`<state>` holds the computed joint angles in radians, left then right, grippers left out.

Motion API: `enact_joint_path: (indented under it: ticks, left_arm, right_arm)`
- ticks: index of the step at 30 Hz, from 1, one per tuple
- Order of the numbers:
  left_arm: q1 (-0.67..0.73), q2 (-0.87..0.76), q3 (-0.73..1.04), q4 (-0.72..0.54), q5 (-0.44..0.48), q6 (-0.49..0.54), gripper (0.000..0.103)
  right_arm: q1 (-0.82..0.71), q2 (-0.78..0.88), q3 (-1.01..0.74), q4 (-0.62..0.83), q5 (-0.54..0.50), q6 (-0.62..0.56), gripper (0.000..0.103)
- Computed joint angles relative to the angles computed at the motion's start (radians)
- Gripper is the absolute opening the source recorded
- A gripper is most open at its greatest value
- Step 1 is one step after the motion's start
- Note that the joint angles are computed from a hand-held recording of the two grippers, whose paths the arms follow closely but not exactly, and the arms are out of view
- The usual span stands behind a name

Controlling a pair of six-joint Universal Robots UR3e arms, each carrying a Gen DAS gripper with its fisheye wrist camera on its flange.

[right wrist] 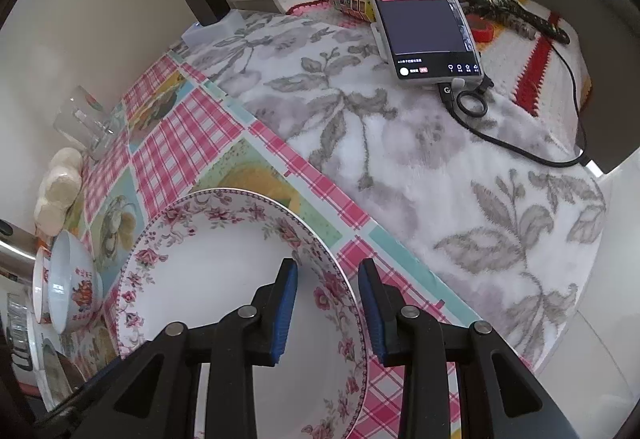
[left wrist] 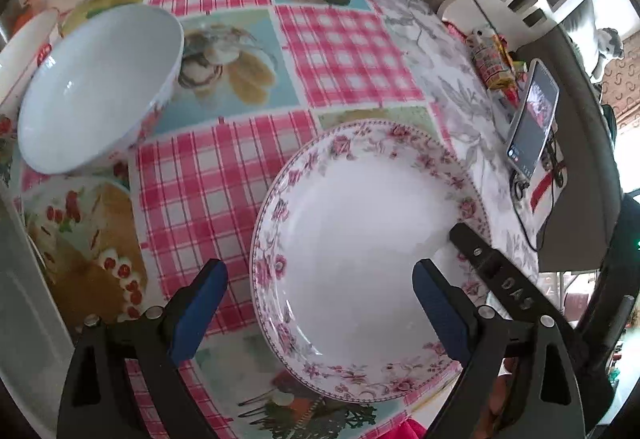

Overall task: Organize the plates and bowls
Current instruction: 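Lift the floral plate with the right tool and carry it over the steel tray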

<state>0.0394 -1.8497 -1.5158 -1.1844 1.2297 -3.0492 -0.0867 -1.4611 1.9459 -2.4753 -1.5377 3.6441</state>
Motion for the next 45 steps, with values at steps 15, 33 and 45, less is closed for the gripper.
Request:
enact_joint_path:
  ticks: [15, 33, 45]
  left_arm:
    - [0.063, 0.016, -0.065, 0.038, -0.063, -0.045, 0.084]
    - [0.097, 0.053, -0.114, 0.101, -0.033, -0.022, 0.027]
    - [0.139, 0.099, -0.085, 0.043, -0.11, 0.027, 0.027]
  right_arm:
    - [-0.072, -0.049, 0.103, -0.093, 0.136, -0.027, 0.032]
    - [-0.139, -0.091, 0.203, -0.164, 0.289, -0.063, 0.021]
    - [-0.129, -0.154, 0.2, -0.159, 0.275, -0.073, 0.021]
